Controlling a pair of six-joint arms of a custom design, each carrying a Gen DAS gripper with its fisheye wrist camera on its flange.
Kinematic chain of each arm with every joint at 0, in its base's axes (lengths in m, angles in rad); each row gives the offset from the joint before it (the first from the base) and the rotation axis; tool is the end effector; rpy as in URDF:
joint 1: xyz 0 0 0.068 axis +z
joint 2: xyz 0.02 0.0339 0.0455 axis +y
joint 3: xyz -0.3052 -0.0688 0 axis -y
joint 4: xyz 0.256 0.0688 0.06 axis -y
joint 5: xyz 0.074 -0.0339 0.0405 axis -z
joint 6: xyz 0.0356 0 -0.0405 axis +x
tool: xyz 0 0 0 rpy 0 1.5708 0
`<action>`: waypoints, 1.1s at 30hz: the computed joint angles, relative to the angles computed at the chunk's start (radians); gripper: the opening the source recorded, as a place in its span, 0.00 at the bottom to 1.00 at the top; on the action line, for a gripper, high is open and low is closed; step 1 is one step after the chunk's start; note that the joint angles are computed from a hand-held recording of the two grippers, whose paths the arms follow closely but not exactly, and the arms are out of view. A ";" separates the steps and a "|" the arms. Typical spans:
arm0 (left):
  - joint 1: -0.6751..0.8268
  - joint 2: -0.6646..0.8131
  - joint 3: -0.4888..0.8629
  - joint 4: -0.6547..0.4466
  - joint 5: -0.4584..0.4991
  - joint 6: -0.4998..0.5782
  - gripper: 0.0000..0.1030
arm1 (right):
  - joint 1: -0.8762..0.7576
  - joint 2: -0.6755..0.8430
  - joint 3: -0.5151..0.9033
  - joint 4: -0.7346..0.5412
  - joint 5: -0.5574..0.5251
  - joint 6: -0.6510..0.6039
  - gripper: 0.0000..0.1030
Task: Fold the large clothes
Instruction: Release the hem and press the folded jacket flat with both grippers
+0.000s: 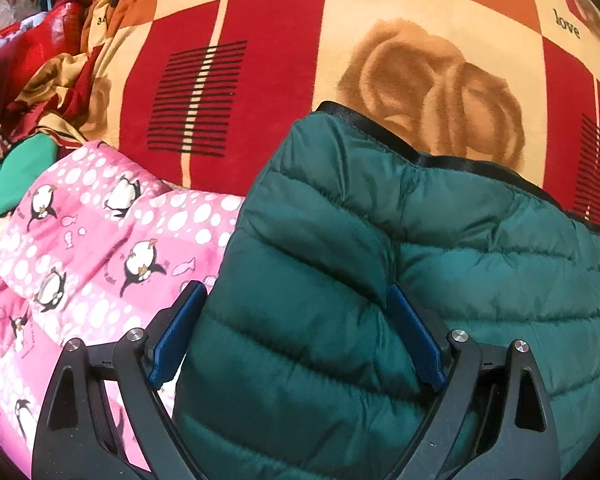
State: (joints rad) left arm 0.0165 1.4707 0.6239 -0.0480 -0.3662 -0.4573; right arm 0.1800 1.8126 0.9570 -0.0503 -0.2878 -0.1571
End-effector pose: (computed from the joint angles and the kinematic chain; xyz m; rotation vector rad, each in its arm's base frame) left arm 0.2709 0.0172 0.1815 -0.7140 2.2928 0.2489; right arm 0.3651 0.0767 0.1708 -0.5334 2.4016 0.3657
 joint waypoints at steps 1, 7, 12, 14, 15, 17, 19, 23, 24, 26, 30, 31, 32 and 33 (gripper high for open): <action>-0.010 -0.016 -0.006 -0.012 -0.009 -0.002 0.89 | 0.001 0.003 0.011 -0.015 0.001 0.008 0.86; -0.061 -0.137 -0.056 -0.067 -0.046 -0.009 0.89 | 0.010 -0.026 0.033 -0.062 0.001 0.048 0.86; -0.122 -0.230 -0.087 -0.131 -0.083 -0.029 0.89 | 0.012 -0.084 0.013 -0.099 -0.021 0.070 0.86; -0.139 -0.263 -0.098 -0.153 -0.090 -0.038 0.89 | 0.022 -0.101 0.000 -0.103 -0.013 0.066 0.86; -0.144 -0.273 -0.100 -0.160 -0.094 -0.040 0.89 | 0.027 -0.108 -0.004 -0.106 -0.013 0.067 0.86; -0.158 -0.299 -0.106 -0.177 -0.107 -0.044 0.89 | 0.032 -0.118 -0.012 -0.109 -0.016 0.072 0.86; -0.163 -0.318 -0.109 -0.190 -0.112 -0.045 0.89 | 0.042 -0.125 -0.012 -0.115 -0.015 0.084 0.87; -0.163 -0.348 -0.113 -0.209 -0.107 -0.054 0.89 | 0.040 -0.149 -0.032 -0.120 -0.019 0.081 0.90; -0.163 -0.352 -0.114 -0.212 -0.107 -0.055 0.89 | 0.043 -0.152 -0.032 -0.121 -0.016 0.081 0.90; -0.167 -0.357 -0.114 -0.221 -0.107 -0.061 0.89 | 0.043 -0.157 -0.034 -0.126 -0.014 0.082 0.90; -0.174 -0.363 -0.114 -0.229 -0.110 -0.067 0.89 | 0.042 -0.164 -0.036 -0.136 -0.012 0.094 0.90; -0.174 -0.364 -0.115 -0.229 -0.110 -0.068 0.89 | 0.043 -0.165 -0.037 -0.138 -0.009 0.094 0.90; -0.175 -0.363 -0.115 -0.229 -0.110 -0.069 0.89 | 0.042 -0.167 -0.037 -0.139 -0.008 0.093 0.90; -0.177 -0.366 -0.115 -0.231 -0.112 -0.070 0.89 | 0.042 -0.169 -0.039 -0.139 -0.007 0.091 0.90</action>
